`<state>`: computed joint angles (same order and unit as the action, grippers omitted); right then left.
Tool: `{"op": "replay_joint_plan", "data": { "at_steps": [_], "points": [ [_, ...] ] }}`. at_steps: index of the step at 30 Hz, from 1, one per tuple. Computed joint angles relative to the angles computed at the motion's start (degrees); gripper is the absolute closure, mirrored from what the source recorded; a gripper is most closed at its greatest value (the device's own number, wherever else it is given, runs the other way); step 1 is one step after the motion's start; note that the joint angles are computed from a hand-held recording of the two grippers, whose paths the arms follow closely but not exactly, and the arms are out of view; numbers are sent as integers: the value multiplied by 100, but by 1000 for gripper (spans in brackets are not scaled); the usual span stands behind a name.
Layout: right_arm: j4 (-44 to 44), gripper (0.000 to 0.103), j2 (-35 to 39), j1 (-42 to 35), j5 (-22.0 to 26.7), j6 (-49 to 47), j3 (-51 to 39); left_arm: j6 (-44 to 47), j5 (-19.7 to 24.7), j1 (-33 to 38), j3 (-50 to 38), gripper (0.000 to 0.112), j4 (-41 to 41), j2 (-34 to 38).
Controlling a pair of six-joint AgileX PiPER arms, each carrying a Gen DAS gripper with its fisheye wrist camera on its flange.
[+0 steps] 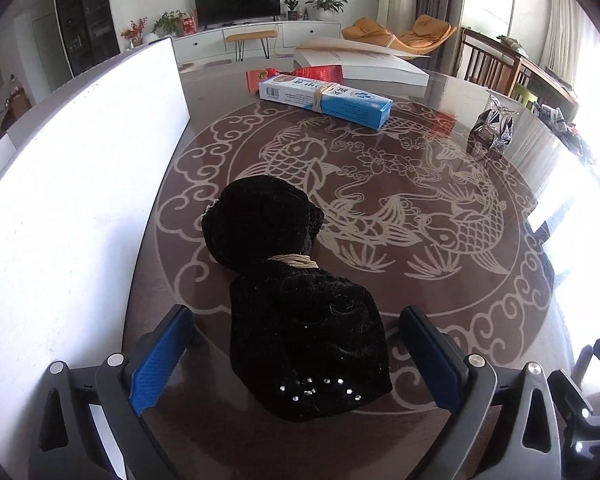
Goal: Organize objects
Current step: 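Grasp the blue-and-white nail cream box with the right gripper while the left gripper holds the glove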
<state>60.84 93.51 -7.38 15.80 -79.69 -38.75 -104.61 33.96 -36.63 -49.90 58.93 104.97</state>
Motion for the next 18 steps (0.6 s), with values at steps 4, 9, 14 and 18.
{"op": "replay_joint_plan", "data": {
  "at_steps": [4,9,14,18],
  "points": [
    [-2106,6,975,142,1112,1477,-1756,-46,46,-51,8,9,-5,-16],
    [-3198,8,2193,1034,2460,2443,-4552,-55,71,-64,-8,9,-14,-5],
    [-4041,12,3751,2098,3369,3659,-7416,-55,74,-65,-11,9,-15,-4],
    [-4501,13,5102,2578,4239,4795,-9708,-59,73,-64,-10,9,-11,-3]
  ]
}}
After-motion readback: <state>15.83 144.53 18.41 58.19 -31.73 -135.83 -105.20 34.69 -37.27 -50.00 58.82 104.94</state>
